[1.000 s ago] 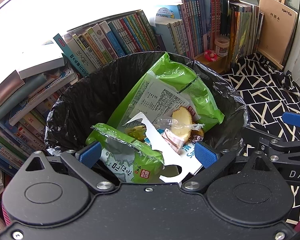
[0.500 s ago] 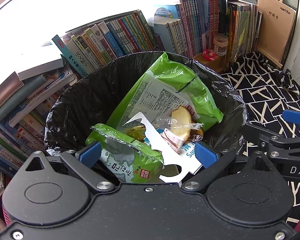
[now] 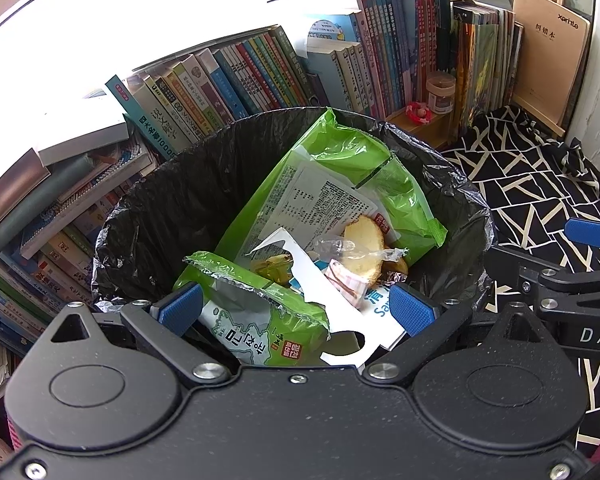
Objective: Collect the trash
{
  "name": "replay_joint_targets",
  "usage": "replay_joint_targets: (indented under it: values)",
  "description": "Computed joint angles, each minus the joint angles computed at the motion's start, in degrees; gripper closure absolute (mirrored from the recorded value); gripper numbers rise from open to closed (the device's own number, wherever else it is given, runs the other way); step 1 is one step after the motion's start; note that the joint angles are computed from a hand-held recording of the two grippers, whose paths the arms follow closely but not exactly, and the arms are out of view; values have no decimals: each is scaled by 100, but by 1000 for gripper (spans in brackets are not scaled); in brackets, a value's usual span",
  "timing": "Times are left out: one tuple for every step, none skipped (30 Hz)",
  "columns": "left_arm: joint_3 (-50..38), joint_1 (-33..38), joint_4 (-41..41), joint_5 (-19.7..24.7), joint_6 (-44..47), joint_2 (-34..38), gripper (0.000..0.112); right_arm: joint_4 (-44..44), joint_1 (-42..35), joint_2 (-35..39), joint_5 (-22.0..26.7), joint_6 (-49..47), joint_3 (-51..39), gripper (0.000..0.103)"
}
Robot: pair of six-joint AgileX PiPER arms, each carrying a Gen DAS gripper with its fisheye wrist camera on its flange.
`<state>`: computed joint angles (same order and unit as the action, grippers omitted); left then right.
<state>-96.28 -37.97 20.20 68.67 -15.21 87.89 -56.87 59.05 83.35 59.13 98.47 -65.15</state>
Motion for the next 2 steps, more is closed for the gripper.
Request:
replay_joint_targets:
  values:
    - [-22, 25, -26, 2, 27, 10, 13, -10, 7, 6, 12, 17, -5, 0]
    - [-5, -5, 2, 8, -8, 2, 13, -16, 14, 9, 25, 32, -8, 0]
